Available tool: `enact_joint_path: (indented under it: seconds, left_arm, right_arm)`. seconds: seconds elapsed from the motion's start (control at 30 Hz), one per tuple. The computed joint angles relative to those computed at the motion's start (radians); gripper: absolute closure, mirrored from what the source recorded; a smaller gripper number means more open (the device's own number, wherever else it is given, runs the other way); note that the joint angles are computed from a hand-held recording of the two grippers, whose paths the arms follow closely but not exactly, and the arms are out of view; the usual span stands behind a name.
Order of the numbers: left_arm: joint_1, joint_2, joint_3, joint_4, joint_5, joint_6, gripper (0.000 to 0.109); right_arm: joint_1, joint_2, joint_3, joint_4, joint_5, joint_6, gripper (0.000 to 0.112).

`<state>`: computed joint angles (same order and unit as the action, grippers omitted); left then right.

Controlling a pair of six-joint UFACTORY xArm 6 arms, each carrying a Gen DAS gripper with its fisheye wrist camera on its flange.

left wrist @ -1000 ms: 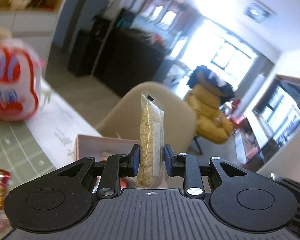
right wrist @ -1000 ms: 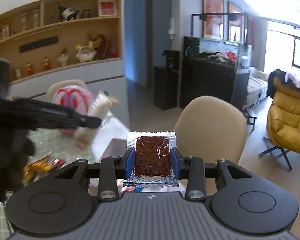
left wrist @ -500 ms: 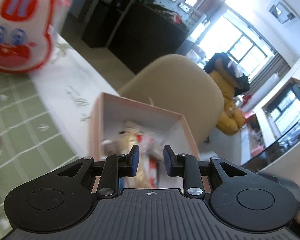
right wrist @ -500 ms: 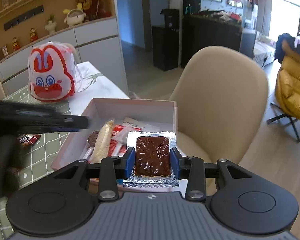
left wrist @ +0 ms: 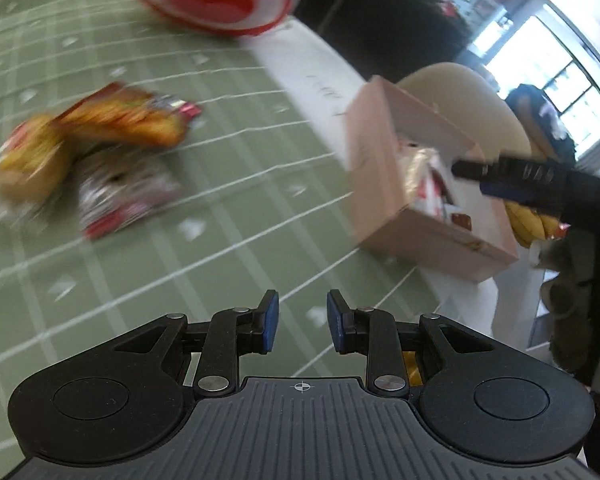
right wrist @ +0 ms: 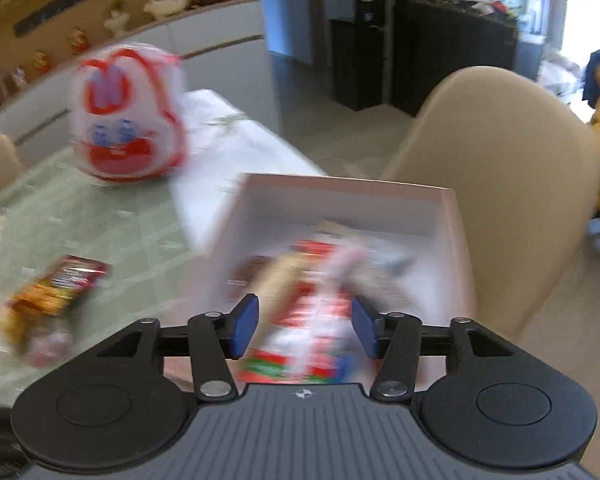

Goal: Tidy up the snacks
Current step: 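Open both grippers over the pink box to drop the rice stick and chocolate packet, then grasp the red spicy chicken packet with the right gripper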

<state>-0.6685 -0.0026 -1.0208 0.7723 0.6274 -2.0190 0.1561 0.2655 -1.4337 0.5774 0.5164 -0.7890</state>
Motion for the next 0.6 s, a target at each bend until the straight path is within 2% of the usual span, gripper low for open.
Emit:
enact_joint_path:
  seconds: [0.13,0.2,0.3,0.5,0.53,0.57,0.6]
  left_arm:
    - [-0.072,-0.101,0.091,0.025,0.088,-0.125,0.079]
    - [-0.095,-0.141,0.131,0.026,0.109,-0.175,0.079]
    - [-0.125,-0.181,0.17,0.017,0.152,-0.241,0.079]
    - [-0.202,-0.26,0.223,-0.003,0.26,-0.333,0.079]
    - [-0.212,-0.267,0.227,-0.008,0.272,-0.341,0.079]
    - [-0.22,-0.272,0.232,-0.015,0.281,-0.345,0.079]
    - [-0.224,-0.275,0.235,-0.023,0.284,-0.343,0.079]
  right_arm:
    - [0.08,-0.045,0.026,0.064,0.096,0.02,0.048]
    - [0.115,-0.039,0.012,0.092,0.17,0.035,0.048]
    - [0.164,-0.021,0.014,0.14,0.224,0.058,0.048]
    - [0.187,0.169,-0.166,0.229,0.374,0.291,0.053]
    - [0.185,0.208,-0.207,0.242,0.406,0.331,0.059]
    - [0.182,0.243,-0.243,0.254,0.438,0.352,0.078]
    - [0.177,0.265,-0.268,0.266,0.469,0.357,0.091]
